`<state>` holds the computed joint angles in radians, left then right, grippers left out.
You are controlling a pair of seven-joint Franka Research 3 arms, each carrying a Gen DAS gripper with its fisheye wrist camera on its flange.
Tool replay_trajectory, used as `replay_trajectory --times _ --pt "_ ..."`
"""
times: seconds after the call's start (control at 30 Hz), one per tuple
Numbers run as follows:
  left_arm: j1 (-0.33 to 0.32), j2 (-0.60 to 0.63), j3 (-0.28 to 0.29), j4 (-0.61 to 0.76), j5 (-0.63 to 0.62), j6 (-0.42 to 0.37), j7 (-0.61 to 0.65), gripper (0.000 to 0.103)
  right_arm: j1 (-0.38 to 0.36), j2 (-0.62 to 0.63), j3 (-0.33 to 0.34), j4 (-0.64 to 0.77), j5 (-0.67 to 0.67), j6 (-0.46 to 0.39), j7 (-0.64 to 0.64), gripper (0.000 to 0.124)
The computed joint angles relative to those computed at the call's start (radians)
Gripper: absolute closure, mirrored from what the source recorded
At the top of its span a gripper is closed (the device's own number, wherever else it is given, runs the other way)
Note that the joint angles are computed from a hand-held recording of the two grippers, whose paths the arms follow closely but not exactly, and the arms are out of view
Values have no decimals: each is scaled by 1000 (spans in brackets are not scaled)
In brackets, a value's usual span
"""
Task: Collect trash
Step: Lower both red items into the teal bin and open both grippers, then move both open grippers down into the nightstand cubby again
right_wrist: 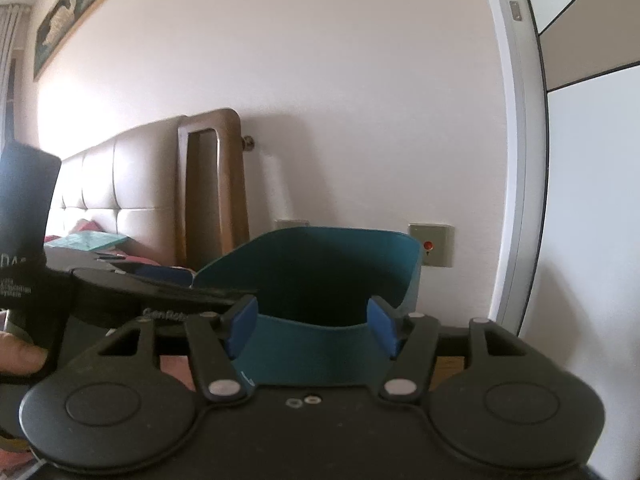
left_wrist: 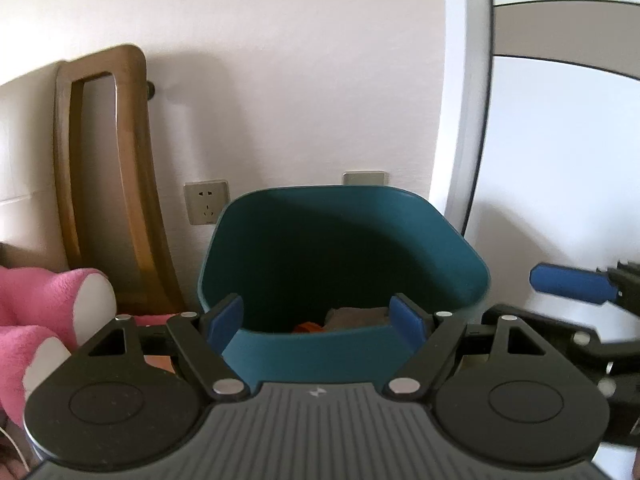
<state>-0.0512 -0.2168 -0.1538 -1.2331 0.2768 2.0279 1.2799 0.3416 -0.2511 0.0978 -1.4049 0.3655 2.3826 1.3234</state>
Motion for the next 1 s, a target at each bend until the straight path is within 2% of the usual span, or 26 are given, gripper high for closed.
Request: replay_trajectory --times 0.33,0.47,0.53,0.77,0.93,1.0 --pt "-15 -205 42 -286 -70 86 60 22 80 -181 -67 -276 204 98 -197 58" --pt "-20 -305 60 -433 -97 126 55 8 99 -262 -77 -408 256 112 -249 58" --pt "-25 -354 69 -507 -111 138 48 8 93 -298 -74 -473 261 113 -245 57" --pt "-56 -511 112 -765 -179 196 19 7 86 -387 -86 -675 272 45 -234 57" --pt "-77 -616 130 -962 -208 231 10 7 43 -423 -50 -802 210 3 -197 57" --pt "-80 -655 128 -1037 -205 246 9 3 26 -423 -36 -845 177 -16 -178 57"
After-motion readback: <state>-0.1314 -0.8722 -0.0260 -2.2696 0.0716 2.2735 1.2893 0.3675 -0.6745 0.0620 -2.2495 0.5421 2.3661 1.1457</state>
